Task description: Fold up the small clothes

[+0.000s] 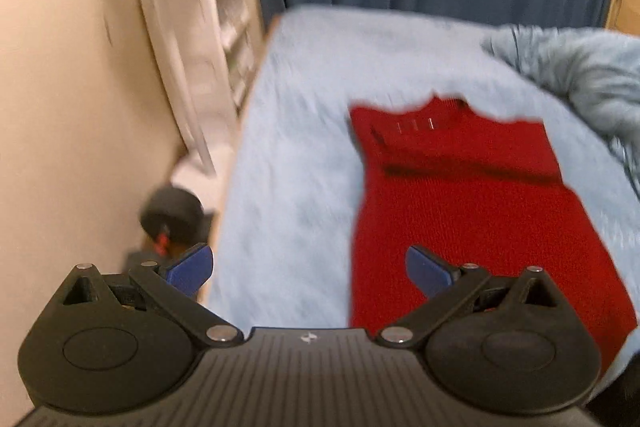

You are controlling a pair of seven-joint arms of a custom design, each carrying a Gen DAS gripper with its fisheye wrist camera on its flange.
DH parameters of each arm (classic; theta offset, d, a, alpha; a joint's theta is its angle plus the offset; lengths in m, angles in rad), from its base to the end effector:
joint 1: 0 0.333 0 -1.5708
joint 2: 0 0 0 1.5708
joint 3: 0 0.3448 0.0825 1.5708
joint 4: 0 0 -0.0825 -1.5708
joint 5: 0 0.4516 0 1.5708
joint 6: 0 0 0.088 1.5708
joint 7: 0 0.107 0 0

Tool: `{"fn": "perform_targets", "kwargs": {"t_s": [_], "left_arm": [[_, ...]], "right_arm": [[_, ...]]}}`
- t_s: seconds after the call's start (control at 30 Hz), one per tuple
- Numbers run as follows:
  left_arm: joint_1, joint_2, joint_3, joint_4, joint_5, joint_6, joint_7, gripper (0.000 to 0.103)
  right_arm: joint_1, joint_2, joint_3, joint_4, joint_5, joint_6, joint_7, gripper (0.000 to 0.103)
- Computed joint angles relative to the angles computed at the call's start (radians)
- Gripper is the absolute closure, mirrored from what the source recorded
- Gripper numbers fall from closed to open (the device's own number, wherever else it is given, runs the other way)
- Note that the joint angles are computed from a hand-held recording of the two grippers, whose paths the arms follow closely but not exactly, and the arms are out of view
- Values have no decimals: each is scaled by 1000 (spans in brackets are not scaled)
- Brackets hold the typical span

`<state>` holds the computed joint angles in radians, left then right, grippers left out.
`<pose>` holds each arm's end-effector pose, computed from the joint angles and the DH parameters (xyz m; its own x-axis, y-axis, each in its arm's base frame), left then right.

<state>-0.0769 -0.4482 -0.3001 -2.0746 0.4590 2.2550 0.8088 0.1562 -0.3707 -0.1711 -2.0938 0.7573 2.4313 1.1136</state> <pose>0.4780 -0.2105 0.6942 0.2195 -0.9726 -0.0768 -0.6863 -0.0980 -0.7207 0.5491 -0.0207 0.6709 0.2229 -0.8556 -0.4673 -0.7021 0.1917 -0.6858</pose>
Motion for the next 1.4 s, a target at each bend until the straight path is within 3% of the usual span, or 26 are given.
{"fn": "perform_targets", "kwargs": {"t_s": [0.07,0.13,0.2,0.27,0.37,0.47,0.53,0.63,0.7,0.87,0.97,1.07,1.13,1.2,1.27,1.33,1.4], "left_arm": [[11,-2,-6,36,28,-20,8,0],[17,-16,-10,54,50,-30,14,0],[17,-24,-12,63,49,-36,13,0],[0,-28,-9,57,23,-32,27,0],[-28,-13,-16,36,-19,-18,36,0],[-63,53,-25,44,-63,-20,56,0],[-85,115,-27,69,-81,-15,71,0],[-122,226,-18,134,-117,-6,111,0],[-143,294,-6,178,-130,12,144,0],[-179,435,22,288,-136,58,181,0],[-197,522,38,397,-195,5,231,0],[-210,561,51,477,-228,-58,284,0],[-213,568,60,504,-236,-81,304,0],[-216,568,68,507,-220,-81,300,0],[-218,557,75,489,-199,-55,272,0],[-219,523,79,440,-167,-15,212,0],[-215,458,77,357,-148,43,152,0]], "right_arm": [[19,-18,23,0,-14,94,-89,16],[30,-43,67,-38,-99,259,-180,16],[77,-43,61,-60,-124,399,-264,17],[107,-19,40,-61,-170,461,-310,16],[105,42,-16,5,-127,362,-206,14],[86,114,-78,83,40,296,-144,14],[82,161,-112,134,170,338,-250,14],[84,220,-133,188,337,485,-546,14],[43,270,-140,235,358,453,-537,14],[-49,368,-121,314,450,441,-483,14],[-80,366,-79,307,441,506,-499,15],[-122,345,-48,326,430,519,-382,15],[-158,331,-50,392,635,448,-353,12],[-176,319,-30,449,808,467,-546,6],[-193,294,-4,446,772,448,-645,6],[-198,250,11,390,641,404,-582,6],[-180,193,12,313,609,388,-565,6]]}}
